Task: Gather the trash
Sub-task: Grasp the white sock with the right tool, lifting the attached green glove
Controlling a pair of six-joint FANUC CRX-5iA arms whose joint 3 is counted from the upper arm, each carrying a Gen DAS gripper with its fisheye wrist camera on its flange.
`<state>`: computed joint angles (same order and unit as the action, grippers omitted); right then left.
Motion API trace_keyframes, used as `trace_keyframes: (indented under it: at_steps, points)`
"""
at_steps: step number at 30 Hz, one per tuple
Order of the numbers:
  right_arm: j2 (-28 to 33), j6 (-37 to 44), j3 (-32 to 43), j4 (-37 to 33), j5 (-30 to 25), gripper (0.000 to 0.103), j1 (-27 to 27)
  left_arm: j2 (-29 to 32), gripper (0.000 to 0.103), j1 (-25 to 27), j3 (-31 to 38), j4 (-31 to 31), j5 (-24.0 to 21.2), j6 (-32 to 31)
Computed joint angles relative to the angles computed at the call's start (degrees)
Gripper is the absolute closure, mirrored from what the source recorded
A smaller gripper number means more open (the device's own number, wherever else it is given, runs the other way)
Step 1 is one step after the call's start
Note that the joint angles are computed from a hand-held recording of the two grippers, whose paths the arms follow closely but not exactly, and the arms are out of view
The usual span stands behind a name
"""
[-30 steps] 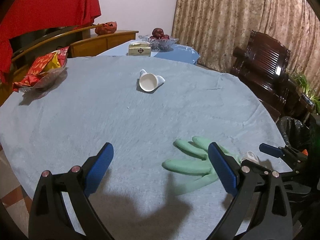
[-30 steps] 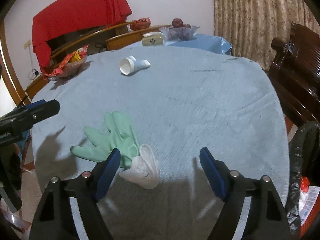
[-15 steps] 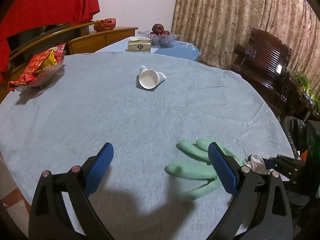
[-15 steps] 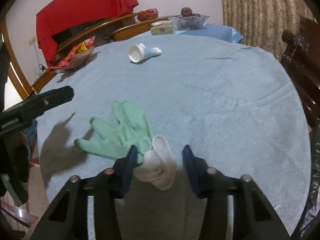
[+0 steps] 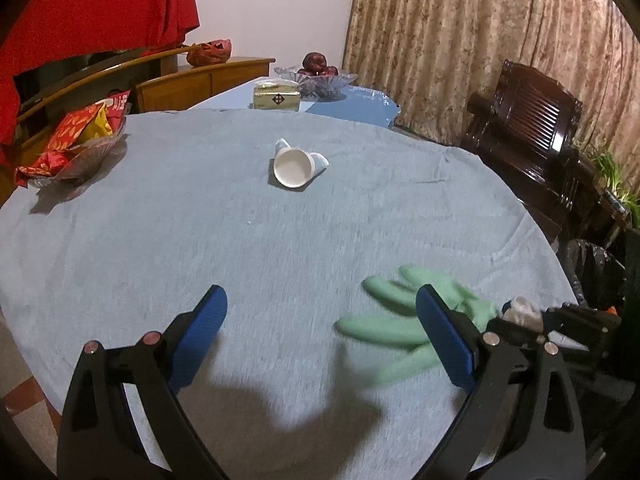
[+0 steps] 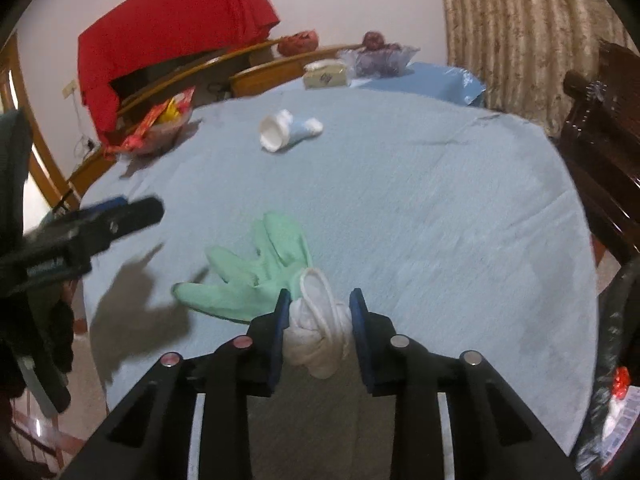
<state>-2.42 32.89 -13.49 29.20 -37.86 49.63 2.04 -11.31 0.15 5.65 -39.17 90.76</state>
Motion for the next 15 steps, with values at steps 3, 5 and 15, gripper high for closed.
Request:
trace_keyframes:
  at_steps: [3,5,15]
  points:
    - [0.1,-2.7,0.1,2.8,0.0,0.074,-1.3,0.4,0.010,-0.2,0.8,-0.1,0.3,0.5]
    - [0.8,-3.5,0.6,3.9,-1.2,0.074,-1.9,0.8,0.010,-0.4,1.3,-0.2,0.4,0.8]
    - [2.2,1.7,1.9,-2.4,-4.5,0.058,-1.8,1.6,0.010,-0.9,1.7,0.1,0.3,0.9]
